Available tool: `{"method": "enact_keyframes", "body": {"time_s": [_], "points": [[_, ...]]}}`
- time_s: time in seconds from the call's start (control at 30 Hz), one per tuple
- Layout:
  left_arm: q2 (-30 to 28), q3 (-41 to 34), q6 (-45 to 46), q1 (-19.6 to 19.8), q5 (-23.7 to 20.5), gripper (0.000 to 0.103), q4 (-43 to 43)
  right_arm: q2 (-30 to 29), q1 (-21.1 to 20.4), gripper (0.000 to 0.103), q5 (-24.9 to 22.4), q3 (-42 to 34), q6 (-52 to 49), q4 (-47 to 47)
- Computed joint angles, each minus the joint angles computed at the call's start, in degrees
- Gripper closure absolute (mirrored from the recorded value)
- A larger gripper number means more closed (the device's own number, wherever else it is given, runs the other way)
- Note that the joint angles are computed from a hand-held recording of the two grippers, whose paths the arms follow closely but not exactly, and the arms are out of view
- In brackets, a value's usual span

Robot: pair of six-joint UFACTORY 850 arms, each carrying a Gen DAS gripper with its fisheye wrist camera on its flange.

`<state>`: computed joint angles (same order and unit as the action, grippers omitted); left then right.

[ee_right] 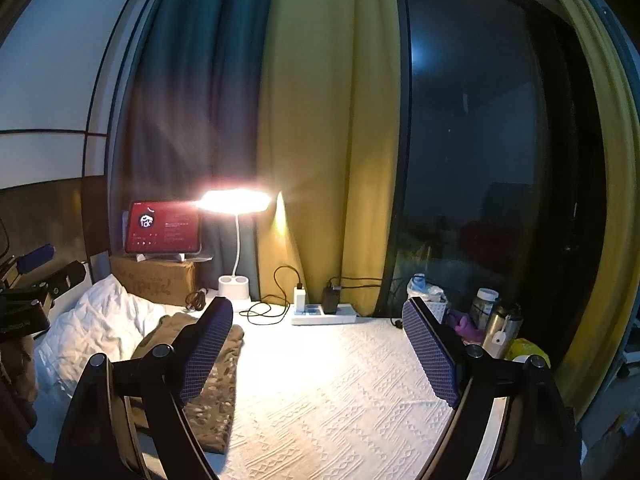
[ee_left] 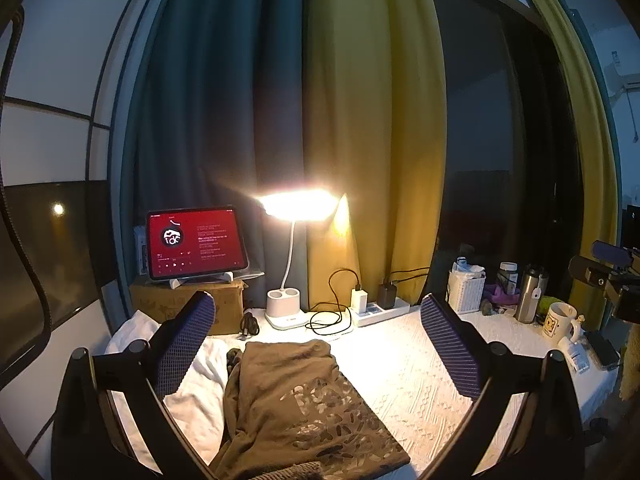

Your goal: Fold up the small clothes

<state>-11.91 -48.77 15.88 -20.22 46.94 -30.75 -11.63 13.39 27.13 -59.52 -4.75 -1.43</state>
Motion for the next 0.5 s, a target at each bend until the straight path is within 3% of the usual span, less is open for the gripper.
{"method": "enact_keyframes", "body": {"time_s": [0.5], "points": [[-0.96,-1.11,2.29,-1.07,-1.26,0.001,-1.23,-1.97,-1.11,0.015,-0.98,-0.36,3.54,-1.75]]}}
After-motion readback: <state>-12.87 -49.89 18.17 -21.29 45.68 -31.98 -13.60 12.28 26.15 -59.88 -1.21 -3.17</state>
